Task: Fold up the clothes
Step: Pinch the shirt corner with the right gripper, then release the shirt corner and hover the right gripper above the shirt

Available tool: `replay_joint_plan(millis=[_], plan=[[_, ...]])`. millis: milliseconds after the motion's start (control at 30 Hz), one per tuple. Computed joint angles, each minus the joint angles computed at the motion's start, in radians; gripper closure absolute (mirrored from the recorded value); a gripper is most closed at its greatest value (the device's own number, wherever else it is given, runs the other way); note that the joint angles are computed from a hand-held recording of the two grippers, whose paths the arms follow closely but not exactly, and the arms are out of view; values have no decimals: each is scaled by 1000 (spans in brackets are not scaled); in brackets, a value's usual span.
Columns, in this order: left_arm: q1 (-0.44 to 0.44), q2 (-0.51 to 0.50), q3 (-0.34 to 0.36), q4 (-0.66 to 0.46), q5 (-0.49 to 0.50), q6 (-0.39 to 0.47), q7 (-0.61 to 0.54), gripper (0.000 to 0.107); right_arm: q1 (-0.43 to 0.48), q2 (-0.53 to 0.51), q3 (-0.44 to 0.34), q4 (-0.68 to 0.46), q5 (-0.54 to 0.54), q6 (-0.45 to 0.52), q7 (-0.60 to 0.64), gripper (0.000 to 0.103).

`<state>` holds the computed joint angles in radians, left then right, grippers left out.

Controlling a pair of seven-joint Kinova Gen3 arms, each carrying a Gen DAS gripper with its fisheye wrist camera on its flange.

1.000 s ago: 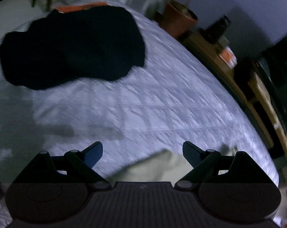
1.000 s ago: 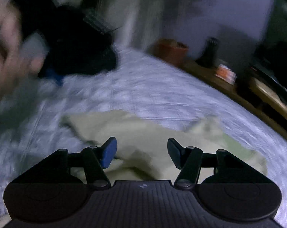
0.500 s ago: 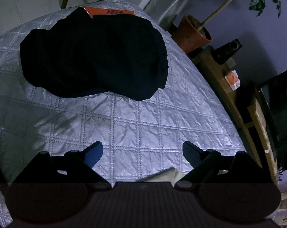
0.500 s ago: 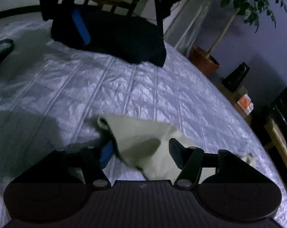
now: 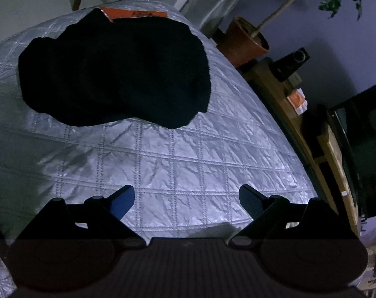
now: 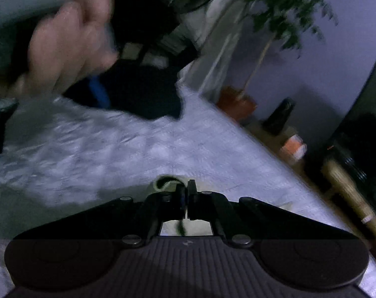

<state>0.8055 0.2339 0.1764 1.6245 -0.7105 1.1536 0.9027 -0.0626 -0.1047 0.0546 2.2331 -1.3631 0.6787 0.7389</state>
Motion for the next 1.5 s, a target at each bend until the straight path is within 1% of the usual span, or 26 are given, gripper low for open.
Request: replay_joint_plan(millis=[100, 167, 233, 267, 333, 467, 533, 667, 733, 800, 833, 867, 900, 967, 1000, 1033, 1067, 1100, 1133, 1167, 1200, 1267, 1333, 1433, 1467, 1500], plan=[[-5, 8, 0, -5, -4, -30, -17, 18, -41, -41, 126, -53, 20, 12, -27, 102], [-6, 21, -2, -18, -2, -43, -39, 18, -105, -80, 219, -83, 64, -29, -101, 102], [-5, 35, -6, -33, 3, -57, -65, 18, -158, -117, 312, -118, 133, -58, -175, 102], [-4, 42, -9, -41, 5, -65, -79, 18, -161, -129, 346, -122, 174, -60, -208, 102], [0, 59, -16, -60, 13, -74, -112, 18, -112, -149, 365, -116, 255, -59, -242, 102], [11, 83, -34, -88, 30, -88, -161, 18, 73, -141, 335, -102, 418, 3, -247, 102], [16, 94, -43, -102, 38, -93, -182, 18, 166, -133, 284, -94, 499, 0, -258, 102], [24, 113, -58, -129, 54, -100, -221, 18, 351, -88, 114, -105, 662, -16, -379, 99], [27, 123, -64, -143, 62, -102, -243, 18, 437, -40, 22, -132, 743, 4, -420, 84], [29, 133, -69, -155, 73, -106, -266, 18, 515, -26, -67, -161, 810, 31, -460, 81], [30, 137, -73, -160, 78, -107, -275, 18, 542, -25, -92, -175, 820, 47, -477, 81], [31, 140, -76, -164, 82, -108, -285, 18, 557, -23, -98, -190, 814, 63, -487, 81], [35, 142, -80, -167, 84, -108, -287, 18, 563, -19, -86, -208, 793, 94, -488, 80], [41, 145, -88, -173, 86, -107, -291, 18, 535, -10, -16, -241, 717, 175, -462, 77], [43, 147, -91, -176, 86, -103, -293, 18, 528, -7, 6, -253, 676, 212, -467, 70], [46, 148, -94, -179, 86, -99, -295, 18, 520, -6, 10, -265, 650, 240, -488, 54], [46, 151, -94, -183, 89, -94, -299, 18, 519, -10, -5, -276, 640, 257, -517, 48], [46, 153, -95, -187, 94, -88, -304, 18, 519, -6, -28, -286, 645, 267, -530, 46], [45, 152, -96, -184, 97, -93, -304, 18, 527, 8, -60, -291, 668, 270, -527, 45], [43, 151, -97, -178, 101, -101, -304, 18, 539, 18, -93, -289, 702, 266, -524, 48], [42, 149, -99, -176, 103, -104, -303, 18, 553, 23, -107, -298, 721, 278, -536, 60], [42, 147, -101, -174, 103, -105, -303, 18, 561, 61, -92, -349, 709, 346, -602, 61], [44, 147, -101, -174, 102, -102, -302, 18, 552, 109, -51, -401, 644, 428, -682, 60], [47, 147, -101, -174, 100, -96, -300, 18, 539, 182, -21, -496, 549, 550, -804, 54], [45, 145, -101, -171, 102, -99, -298, 18, 518, 212, 9, -527, 512, 590, -840, 53], [43, 144, -101, -168, 105, -104, -295, 18, 491, 234, 47, -547, 474, 619, -864, 48]])
